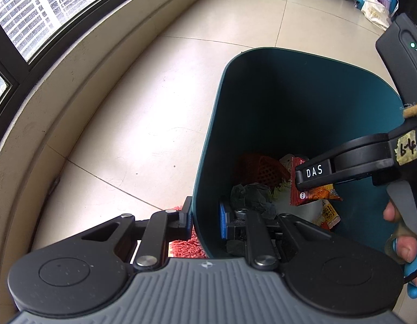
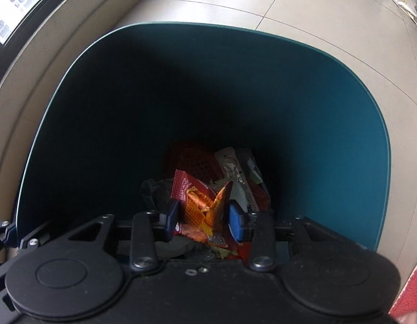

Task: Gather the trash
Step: 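Carry the snack packet into the teal bin and release it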

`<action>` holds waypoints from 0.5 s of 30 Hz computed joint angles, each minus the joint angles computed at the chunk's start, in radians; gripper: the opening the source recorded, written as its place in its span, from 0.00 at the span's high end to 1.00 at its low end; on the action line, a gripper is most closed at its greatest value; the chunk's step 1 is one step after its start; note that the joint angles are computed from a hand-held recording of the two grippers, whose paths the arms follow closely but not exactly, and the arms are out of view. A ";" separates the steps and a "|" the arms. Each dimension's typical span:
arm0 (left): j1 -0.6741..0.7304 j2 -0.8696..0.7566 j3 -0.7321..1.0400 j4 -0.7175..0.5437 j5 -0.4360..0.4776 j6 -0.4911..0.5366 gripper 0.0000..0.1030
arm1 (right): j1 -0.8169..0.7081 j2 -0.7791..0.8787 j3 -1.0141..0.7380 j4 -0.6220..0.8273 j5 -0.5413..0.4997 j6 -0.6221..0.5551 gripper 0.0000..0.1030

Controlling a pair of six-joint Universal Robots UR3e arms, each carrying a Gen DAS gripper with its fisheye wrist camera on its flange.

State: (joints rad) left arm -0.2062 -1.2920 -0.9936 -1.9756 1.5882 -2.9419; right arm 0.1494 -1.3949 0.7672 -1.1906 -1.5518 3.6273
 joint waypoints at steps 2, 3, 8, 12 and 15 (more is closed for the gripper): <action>0.012 0.004 -0.002 -0.004 -0.009 0.010 0.83 | -0.008 0.008 0.017 0.005 0.011 0.021 0.63; 0.014 0.005 -0.002 -0.004 -0.011 0.012 0.83 | -0.005 0.026 -0.003 0.029 0.003 0.029 0.63; 0.026 0.017 -0.023 0.007 -0.016 0.029 0.83 | -0.015 0.042 0.015 0.056 -0.013 0.047 0.61; 0.015 0.014 -0.022 0.010 -0.008 0.021 0.83 | -0.050 0.011 0.075 0.032 0.028 0.054 0.59; 0.009 0.012 -0.020 0.012 -0.003 0.019 0.83 | -0.048 -0.008 0.075 0.034 0.017 0.048 0.53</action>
State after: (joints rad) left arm -0.1976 -1.2804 -1.0132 -1.9639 1.5849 -2.9231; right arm 0.1012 -1.4030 0.8422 -1.1571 -1.5345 3.6754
